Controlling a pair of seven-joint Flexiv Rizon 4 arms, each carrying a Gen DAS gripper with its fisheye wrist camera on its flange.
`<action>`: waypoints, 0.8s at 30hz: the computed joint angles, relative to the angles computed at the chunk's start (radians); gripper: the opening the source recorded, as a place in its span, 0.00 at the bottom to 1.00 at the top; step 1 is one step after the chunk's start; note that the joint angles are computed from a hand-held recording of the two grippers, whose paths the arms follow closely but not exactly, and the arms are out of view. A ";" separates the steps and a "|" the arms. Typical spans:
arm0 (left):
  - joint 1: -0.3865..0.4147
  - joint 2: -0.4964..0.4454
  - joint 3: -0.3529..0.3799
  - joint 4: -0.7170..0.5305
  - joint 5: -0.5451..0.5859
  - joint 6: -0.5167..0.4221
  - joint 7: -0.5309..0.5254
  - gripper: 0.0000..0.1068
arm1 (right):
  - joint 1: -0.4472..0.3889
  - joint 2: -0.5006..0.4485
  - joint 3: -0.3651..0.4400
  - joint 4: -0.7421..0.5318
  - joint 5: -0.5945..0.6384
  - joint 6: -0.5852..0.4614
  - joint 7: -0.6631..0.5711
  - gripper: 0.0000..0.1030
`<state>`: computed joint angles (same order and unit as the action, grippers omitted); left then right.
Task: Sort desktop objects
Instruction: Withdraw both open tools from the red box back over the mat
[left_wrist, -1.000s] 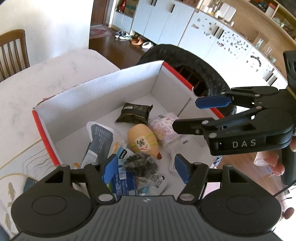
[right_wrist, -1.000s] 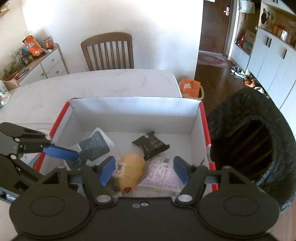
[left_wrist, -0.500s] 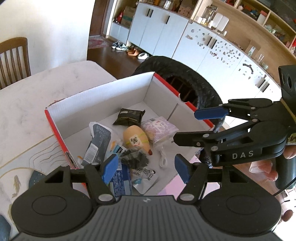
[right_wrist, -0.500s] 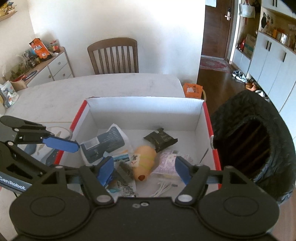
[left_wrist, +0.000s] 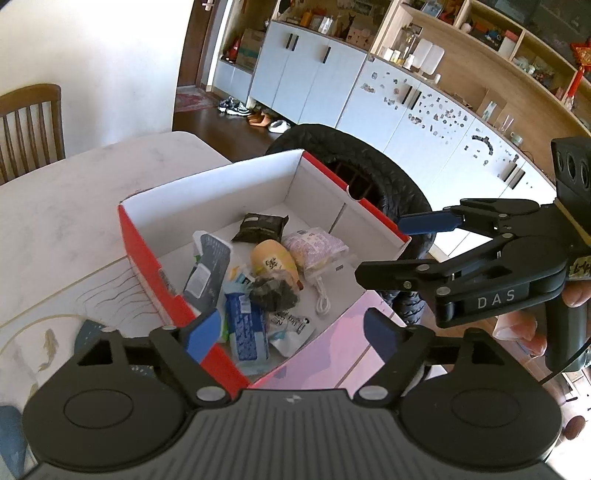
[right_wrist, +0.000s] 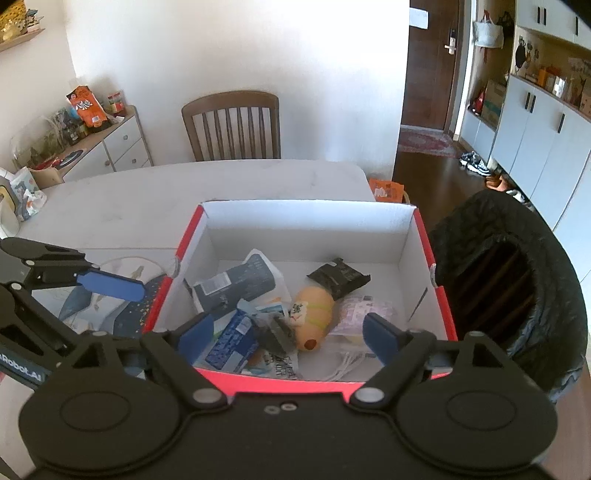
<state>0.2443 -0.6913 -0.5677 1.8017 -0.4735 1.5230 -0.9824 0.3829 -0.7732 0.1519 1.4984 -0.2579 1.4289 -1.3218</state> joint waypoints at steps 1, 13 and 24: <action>0.015 0.003 -0.015 0.014 -0.001 0.009 0.006 0.83 | 0.011 0.005 -0.011 0.009 -0.002 0.006 0.009 0.87; 0.245 0.050 -0.192 0.212 0.119 0.125 -0.048 0.96 | 0.117 0.047 -0.085 0.100 -0.041 0.067 0.121 0.88; 0.460 0.110 -0.297 0.362 0.267 0.154 -0.164 0.96 | 0.204 0.066 -0.112 0.149 -0.084 0.095 0.231 0.88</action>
